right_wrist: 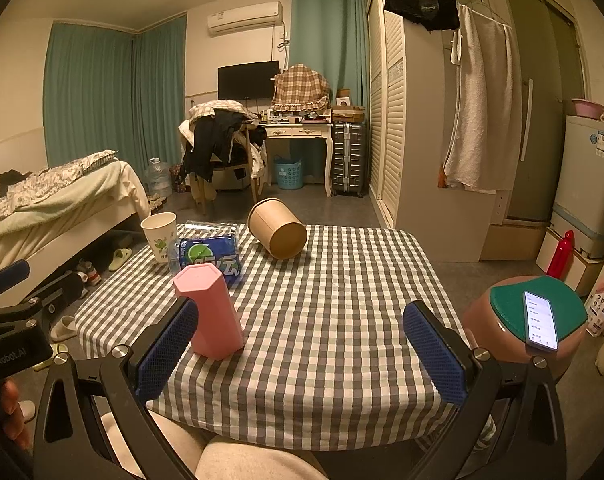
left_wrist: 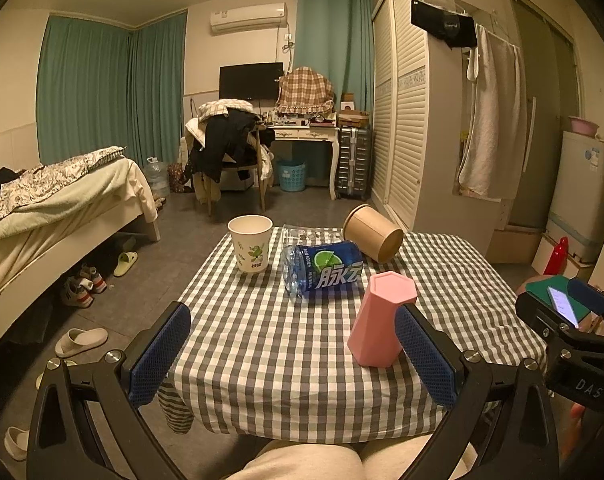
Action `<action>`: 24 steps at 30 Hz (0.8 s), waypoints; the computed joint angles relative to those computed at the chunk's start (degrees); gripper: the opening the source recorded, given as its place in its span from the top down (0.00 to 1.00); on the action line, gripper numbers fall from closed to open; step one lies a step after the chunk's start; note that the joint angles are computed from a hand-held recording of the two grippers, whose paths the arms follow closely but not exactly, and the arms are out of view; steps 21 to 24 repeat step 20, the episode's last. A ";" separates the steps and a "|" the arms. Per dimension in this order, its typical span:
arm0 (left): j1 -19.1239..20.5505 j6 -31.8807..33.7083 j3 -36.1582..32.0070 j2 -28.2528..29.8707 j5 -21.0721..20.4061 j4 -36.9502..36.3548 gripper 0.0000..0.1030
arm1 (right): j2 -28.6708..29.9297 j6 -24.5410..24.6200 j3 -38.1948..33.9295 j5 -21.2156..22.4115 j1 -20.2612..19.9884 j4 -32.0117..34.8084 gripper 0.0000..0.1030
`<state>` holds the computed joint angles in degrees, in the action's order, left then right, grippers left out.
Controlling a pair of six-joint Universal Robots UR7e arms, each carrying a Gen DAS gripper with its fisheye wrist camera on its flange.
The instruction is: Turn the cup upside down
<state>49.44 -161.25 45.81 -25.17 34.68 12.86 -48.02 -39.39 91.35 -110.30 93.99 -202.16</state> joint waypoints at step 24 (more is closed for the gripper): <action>-0.13 -0.63 -0.11 -0.04 -0.03 0.55 0.00 | -0.01 -0.39 -0.28 0.13 -0.43 1.03 0.00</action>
